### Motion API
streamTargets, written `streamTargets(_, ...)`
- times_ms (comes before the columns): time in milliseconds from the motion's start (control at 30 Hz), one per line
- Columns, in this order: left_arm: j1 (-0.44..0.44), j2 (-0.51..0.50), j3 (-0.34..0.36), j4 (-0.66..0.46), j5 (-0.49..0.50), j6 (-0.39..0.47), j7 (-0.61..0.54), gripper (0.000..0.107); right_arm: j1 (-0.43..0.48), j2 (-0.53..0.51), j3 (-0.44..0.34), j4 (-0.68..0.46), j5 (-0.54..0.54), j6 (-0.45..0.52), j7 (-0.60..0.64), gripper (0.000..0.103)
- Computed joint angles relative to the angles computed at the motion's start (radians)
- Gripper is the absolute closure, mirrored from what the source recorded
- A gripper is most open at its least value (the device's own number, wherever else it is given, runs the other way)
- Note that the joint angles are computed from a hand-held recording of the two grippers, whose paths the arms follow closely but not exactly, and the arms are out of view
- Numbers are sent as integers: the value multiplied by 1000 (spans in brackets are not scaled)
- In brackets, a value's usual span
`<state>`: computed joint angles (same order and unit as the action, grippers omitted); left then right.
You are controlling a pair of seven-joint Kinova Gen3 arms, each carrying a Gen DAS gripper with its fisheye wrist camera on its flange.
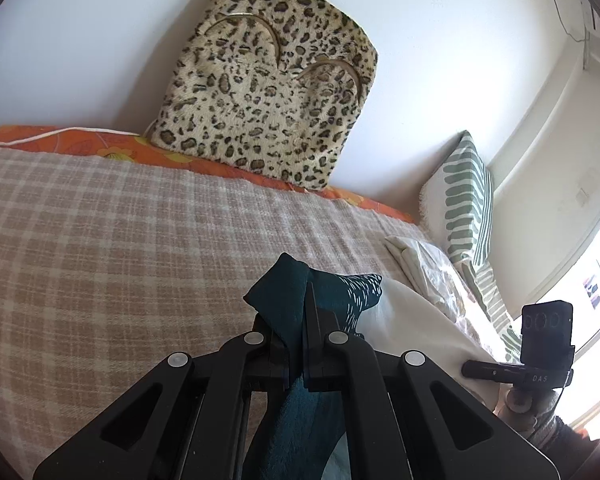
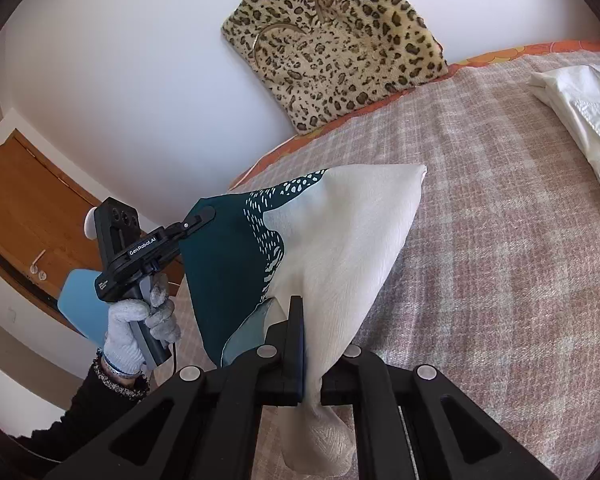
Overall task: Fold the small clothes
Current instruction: 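Lift the folded bundle with both tools and carry it toward the pillow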
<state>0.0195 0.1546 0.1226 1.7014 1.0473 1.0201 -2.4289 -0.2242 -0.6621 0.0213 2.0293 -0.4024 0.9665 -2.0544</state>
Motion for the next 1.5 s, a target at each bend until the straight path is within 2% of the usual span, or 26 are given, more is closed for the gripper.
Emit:
streamTargets(167, 47, 14, 34, -33, 44, -35, 23, 105, 40, -44, 4, -47, 65, 72, -8, 102)
streamTargets(333, 123, 39, 80, -103, 30, -88, 72, 105, 67, -80, 41, -123, 149, 195, 33, 102)
streamTargets(533, 216, 84, 138, -185, 8, -160, 124, 105, 99, -114, 133, -216, 234, 339, 109, 102)
streamTargets(733, 320, 163, 194, -294, -69, -238, 216, 105, 112, -102, 246, -313, 317, 461, 218, 102)
streamTargets(900, 404, 246, 236, -404, -153, -299, 319, 105, 131, -96, 309, -339, 392, 494, 326, 102)
streamTargets(1100, 499, 356, 271, -552, -267, -350, 446, 105, 132, -64, 408, -370, 474, 484, 469, 102)
streamTargets(1333, 604, 488, 263, -733, -408, -359, 610, 105, 71, -2, 609, -440, 504, 449, 636, 102)
streamTargets(1500, 659, 562, 232, -840, -508, -332, 719, 105, -15, 7, 778, -425, 491, 397, 691, 102)
